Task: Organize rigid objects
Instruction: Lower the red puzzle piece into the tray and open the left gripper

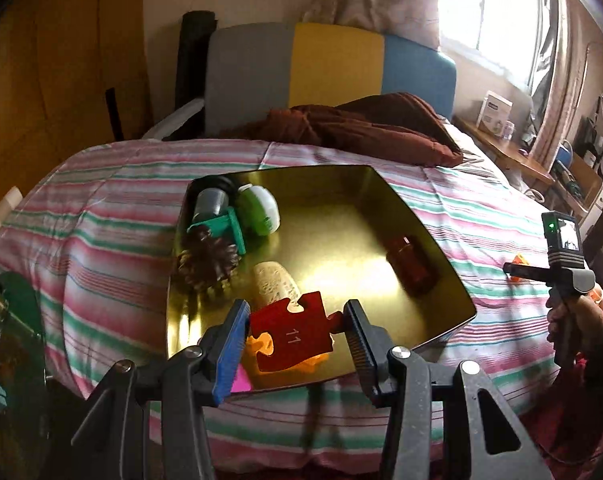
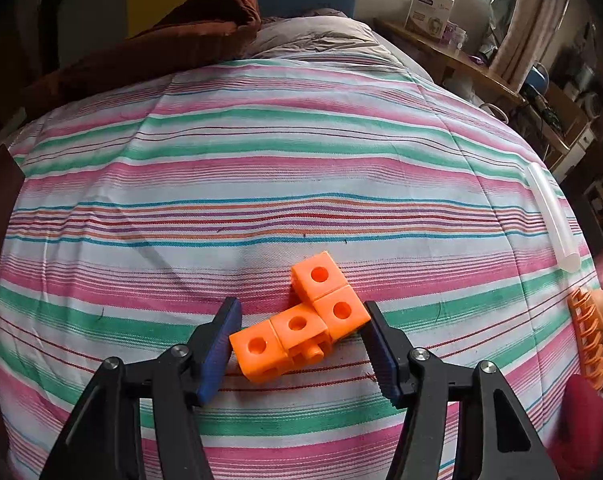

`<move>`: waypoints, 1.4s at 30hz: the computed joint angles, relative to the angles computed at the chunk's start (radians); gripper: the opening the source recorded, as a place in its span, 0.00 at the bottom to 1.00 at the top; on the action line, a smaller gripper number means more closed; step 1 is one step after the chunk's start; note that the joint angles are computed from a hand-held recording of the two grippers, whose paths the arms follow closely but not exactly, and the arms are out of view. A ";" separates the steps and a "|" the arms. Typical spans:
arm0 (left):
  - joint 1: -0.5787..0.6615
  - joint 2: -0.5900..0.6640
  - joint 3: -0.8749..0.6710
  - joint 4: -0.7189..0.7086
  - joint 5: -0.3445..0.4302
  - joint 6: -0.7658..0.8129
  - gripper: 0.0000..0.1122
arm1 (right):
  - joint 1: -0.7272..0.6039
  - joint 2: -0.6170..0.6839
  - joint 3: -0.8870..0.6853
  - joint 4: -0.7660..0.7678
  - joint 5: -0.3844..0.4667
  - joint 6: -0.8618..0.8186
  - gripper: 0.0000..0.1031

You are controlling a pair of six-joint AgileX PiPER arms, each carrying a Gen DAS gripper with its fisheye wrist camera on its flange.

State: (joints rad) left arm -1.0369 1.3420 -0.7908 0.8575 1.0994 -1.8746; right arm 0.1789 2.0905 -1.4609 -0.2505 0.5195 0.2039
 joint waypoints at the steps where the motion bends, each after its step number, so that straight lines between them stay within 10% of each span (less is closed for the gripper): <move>1: -0.001 -0.012 0.013 -0.002 -0.004 -0.007 0.44 | 0.002 -0.001 0.000 -0.006 0.000 0.003 0.59; 25: -0.029 -0.170 0.184 -0.067 0.014 -0.123 0.43 | 0.014 -0.011 0.012 -0.061 0.007 0.041 0.59; 42: 0.556 0.079 -0.100 -0.285 -0.503 0.546 0.44 | 0.024 -0.012 0.009 -0.106 0.016 0.053 0.59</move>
